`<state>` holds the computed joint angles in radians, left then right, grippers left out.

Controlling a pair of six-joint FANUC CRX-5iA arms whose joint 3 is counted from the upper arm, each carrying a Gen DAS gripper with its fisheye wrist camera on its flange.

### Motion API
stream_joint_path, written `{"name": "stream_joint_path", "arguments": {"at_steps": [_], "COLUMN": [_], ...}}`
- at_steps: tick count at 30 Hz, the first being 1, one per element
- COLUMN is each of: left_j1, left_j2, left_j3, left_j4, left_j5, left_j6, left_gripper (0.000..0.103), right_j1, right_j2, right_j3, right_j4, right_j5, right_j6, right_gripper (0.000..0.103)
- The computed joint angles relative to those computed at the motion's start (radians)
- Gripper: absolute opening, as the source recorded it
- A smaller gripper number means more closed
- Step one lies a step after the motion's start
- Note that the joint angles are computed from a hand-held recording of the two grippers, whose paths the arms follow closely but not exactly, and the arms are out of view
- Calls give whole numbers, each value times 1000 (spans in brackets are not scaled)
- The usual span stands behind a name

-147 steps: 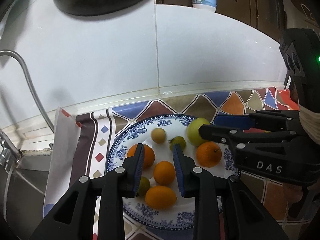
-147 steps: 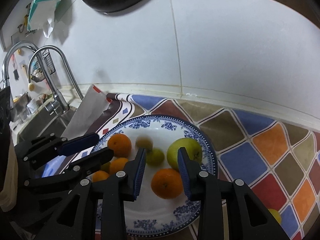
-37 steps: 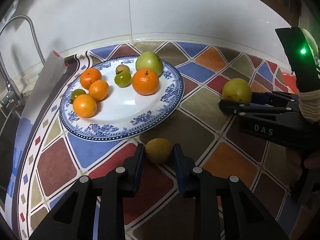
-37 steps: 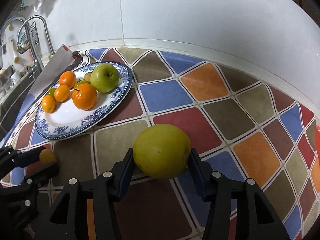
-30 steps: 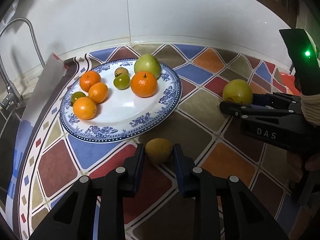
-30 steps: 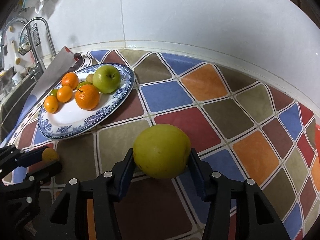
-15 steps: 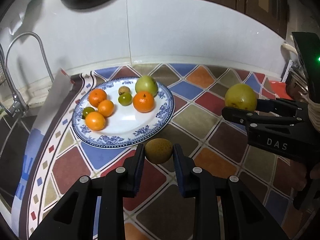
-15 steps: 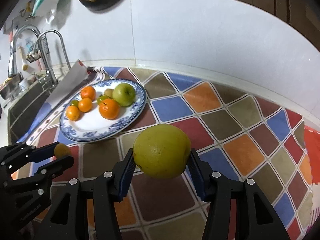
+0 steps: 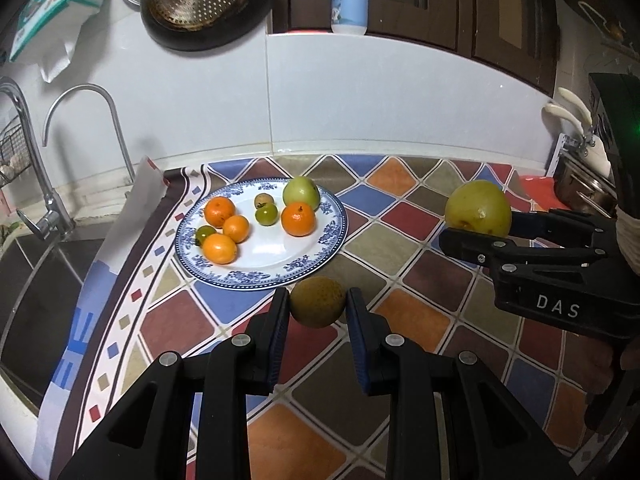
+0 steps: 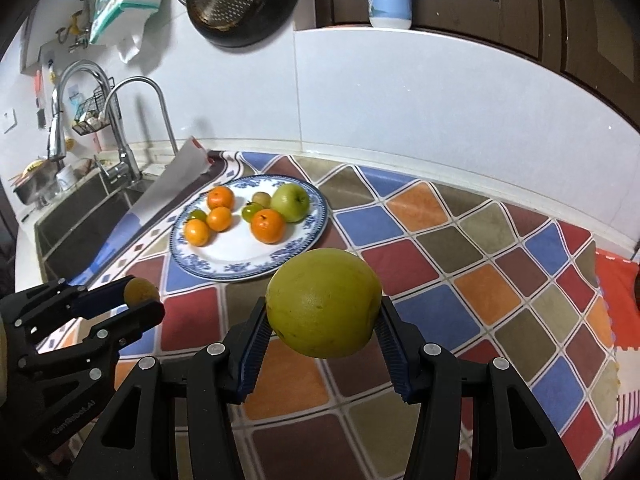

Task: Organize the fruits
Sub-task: 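Carry the pomelo and brown fruit over the plate with both tools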

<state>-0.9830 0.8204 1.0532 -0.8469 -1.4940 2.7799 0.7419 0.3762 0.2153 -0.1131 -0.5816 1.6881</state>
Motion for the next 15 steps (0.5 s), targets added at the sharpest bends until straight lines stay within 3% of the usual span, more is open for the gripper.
{"name": "stream_joint_path", "arguments": {"at_steps": [15], "left_j1": [-24], "left_j2": [-148], "left_j3": [-216], "left_j4": [-51], "left_j5": [53], "left_j6": [21], "left_gripper": [29], "right_j1": [87], "right_j2": [-60], "right_j3": [-93], "right_j4": [112], "right_j5": [76], "right_j6": [-150], "right_gripper": [53]}}
